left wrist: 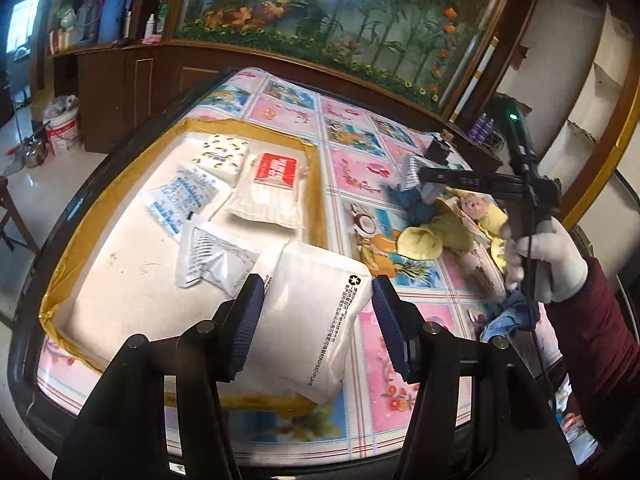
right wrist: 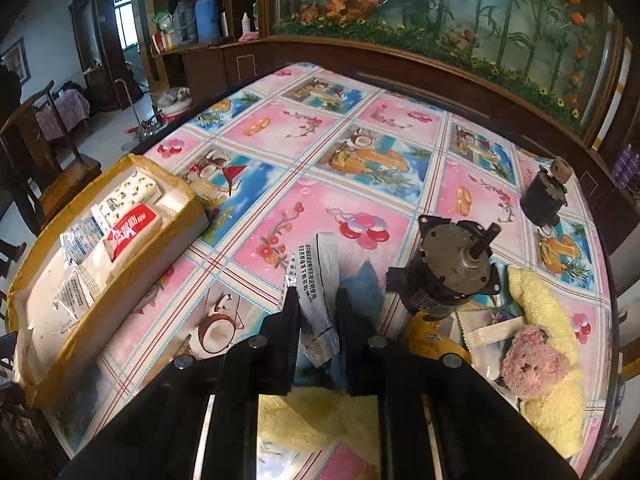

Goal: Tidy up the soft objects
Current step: 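Carry both packets into the cardboard box and open both tools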

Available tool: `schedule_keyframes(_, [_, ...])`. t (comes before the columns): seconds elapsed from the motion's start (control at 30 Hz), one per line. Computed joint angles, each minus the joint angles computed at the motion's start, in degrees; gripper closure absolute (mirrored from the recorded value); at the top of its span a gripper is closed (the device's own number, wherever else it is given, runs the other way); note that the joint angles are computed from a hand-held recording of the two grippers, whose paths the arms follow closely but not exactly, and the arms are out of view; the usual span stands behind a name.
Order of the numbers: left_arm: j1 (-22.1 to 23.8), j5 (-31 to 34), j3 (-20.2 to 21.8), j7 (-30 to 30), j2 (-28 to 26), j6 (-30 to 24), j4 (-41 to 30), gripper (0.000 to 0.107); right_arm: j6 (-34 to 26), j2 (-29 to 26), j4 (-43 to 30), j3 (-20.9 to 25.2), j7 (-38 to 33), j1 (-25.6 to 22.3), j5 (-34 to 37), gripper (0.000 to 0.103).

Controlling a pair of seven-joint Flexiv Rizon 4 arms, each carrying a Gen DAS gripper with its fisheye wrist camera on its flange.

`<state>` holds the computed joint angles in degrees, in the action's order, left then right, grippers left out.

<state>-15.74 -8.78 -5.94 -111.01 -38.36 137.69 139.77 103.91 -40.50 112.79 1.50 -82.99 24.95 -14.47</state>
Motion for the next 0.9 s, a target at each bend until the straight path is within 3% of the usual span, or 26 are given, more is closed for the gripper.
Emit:
schedule_keyframes(0.13, [1.4, -1.6, 1.3, -1.4, 0.8, -0.1, 1.9, 0.051, 2.9, 1.8, 1.6, 6.3, 1.0, -6.1, -0.6, 0.088])
schedule_keyframes(0.2, [1.3, -3.7, 2.4, -0.8, 1.2, -2.0, 2.0, 0.051, 3.0, 2.2, 2.2, 12.1, 1.9, -11.5, -3.2, 0.088])
schedule_keyframes(0.33, [1.3, -7.4, 4.0, 0.3, 0.8, -5.8, 1.2, 0.051, 0.8, 1.1, 3.0, 22.4, 2.9, -19.4, -10.2, 0.088])
schedule_keyframes(0.5, [0.8, -10.4, 4.9, 0.8, -0.2, -8.3, 0.1, 0.049, -4.9, -4.8, 1.6, 34.9, 2.5, -26.4, -16.0, 0.088])
schedule_keyframes(0.73, [7.9, -2.0, 1.8, -5.2, -0.8, -3.4, 1.5, 0.048, -10.8, -11.0, -2.5, 40.1, -0.9, -23.8, -13.5, 0.086])
schedule_keyframes(0.9, [8.3, -0.3, 2.1, -7.0, -0.5, -0.4, 2.4, 0.048, -12.0, -12.9, -4.9, 40.6, -2.0, -21.6, -9.2, 0.080])
